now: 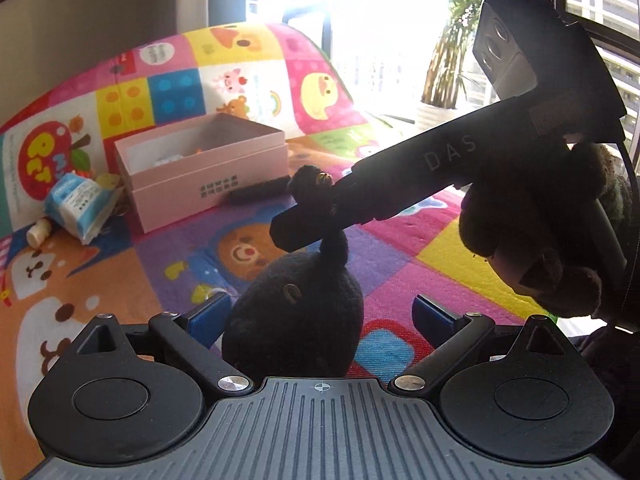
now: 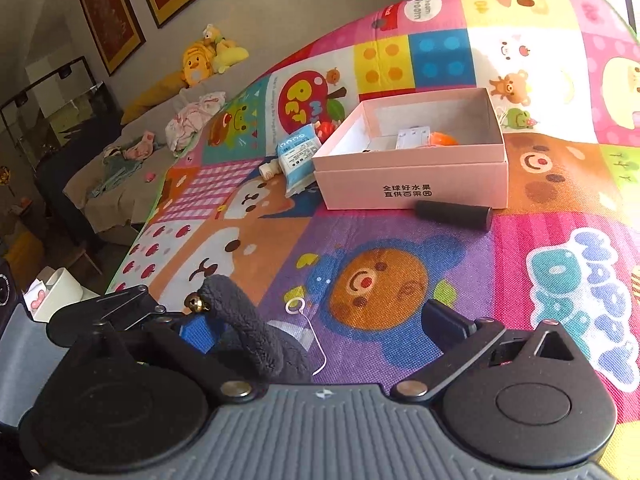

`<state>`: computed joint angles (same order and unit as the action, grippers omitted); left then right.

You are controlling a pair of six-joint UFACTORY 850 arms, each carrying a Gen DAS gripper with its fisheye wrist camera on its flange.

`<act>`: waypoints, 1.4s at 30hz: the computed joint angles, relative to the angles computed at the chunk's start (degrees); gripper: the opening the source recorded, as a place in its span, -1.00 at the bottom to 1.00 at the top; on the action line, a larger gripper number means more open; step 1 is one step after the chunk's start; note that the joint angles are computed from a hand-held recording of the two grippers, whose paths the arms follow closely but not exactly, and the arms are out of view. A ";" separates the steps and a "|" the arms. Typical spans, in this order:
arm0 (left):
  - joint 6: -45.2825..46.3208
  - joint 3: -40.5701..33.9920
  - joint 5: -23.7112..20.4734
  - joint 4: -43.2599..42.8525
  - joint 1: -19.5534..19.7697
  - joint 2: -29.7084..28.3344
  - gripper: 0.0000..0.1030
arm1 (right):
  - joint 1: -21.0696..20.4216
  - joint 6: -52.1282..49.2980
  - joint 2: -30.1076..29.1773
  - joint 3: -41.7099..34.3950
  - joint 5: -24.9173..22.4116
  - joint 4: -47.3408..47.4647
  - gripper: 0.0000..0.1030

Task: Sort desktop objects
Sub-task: 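Set the handle down by the box with the right gripper while the left grasps the plush cat, then grasp the black foam handle again with the right gripper and lift it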

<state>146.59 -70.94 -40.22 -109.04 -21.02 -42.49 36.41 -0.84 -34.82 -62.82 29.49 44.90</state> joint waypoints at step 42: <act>18.50 -20.87 11.20 -46.07 -1.16 -14.87 0.88 | -3.76 -46.21 -8.88 -11.98 8.50 44.53 1.00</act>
